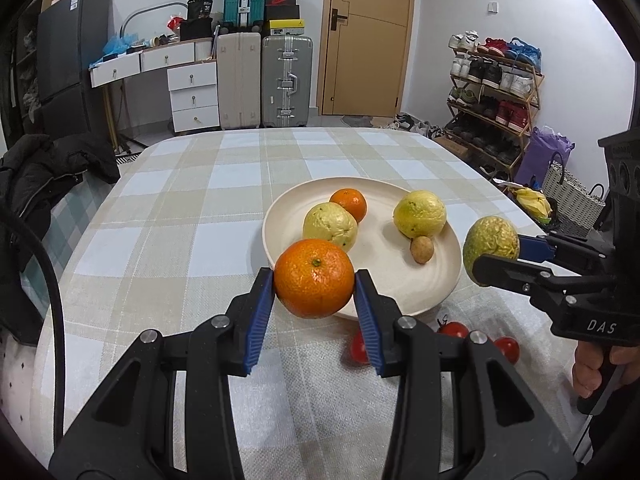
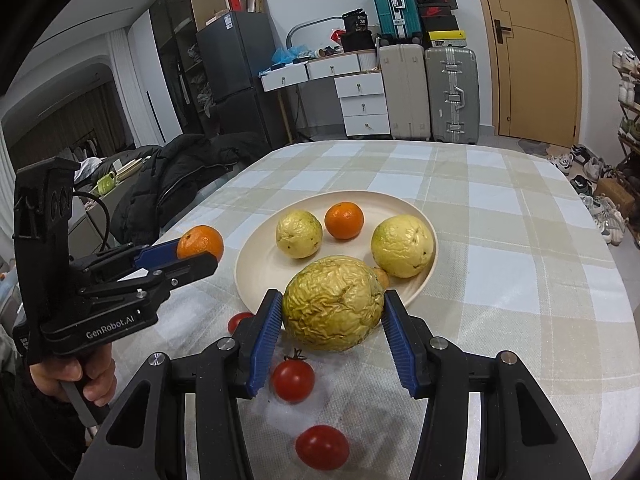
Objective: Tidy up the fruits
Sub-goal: 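Carry the mandarin with the left tool while the right tool carries the wrinkled fruit, releasing both onto the plate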
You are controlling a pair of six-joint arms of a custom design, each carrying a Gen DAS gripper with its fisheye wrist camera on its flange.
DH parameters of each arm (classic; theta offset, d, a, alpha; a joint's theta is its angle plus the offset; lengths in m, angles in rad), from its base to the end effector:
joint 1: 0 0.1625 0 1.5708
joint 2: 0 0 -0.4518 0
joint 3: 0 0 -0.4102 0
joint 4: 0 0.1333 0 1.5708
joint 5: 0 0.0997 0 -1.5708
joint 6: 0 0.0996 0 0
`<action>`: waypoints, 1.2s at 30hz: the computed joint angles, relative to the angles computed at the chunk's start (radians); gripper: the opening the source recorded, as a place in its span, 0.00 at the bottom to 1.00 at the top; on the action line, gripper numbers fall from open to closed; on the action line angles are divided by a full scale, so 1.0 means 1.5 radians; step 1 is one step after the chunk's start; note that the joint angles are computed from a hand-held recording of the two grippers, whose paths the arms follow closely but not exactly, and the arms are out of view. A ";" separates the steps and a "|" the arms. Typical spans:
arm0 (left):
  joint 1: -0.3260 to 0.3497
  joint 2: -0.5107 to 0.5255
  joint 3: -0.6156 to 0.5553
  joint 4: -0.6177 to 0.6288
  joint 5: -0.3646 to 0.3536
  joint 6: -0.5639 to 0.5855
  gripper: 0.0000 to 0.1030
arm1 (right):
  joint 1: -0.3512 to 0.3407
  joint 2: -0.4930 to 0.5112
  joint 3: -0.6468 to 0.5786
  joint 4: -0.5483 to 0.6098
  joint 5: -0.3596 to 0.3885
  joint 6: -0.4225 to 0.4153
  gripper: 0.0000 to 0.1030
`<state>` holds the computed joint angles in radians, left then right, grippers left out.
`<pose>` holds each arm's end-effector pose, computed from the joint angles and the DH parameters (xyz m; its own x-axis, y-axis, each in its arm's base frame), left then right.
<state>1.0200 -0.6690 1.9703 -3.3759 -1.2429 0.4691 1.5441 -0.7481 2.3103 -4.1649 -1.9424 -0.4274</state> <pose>-0.1712 -0.5948 0.0129 -0.5849 0.6612 -0.4698 0.8103 0.5015 -0.3031 0.0847 -0.4679 0.0976 -0.8457 0.0935 0.5253 -0.3702 0.6063 -0.7038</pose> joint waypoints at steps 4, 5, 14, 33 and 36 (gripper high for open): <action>0.002 0.011 -0.011 0.001 0.003 -0.001 0.37 | -0.002 -0.003 -0.010 0.027 0.006 0.004 0.50; 0.002 0.013 -0.013 0.001 0.003 0.000 0.37 | -0.003 -0.003 -0.013 0.032 0.008 0.005 0.50; 0.002 0.027 -0.023 -0.009 0.012 0.011 0.37 | -0.009 -0.007 -0.026 0.064 0.011 0.014 0.50; 0.009 0.062 -0.073 0.035 0.013 0.001 0.37 | -0.011 -0.003 -0.059 0.121 -0.007 0.023 0.50; 0.010 0.064 -0.080 0.050 0.014 -0.004 0.37 | -0.010 -0.001 -0.065 0.130 -0.014 0.023 0.50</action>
<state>1.0348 -0.5732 1.8504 -3.3004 -1.2225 0.4624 1.5297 -0.7491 2.2130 -3.9692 -1.9637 -0.3928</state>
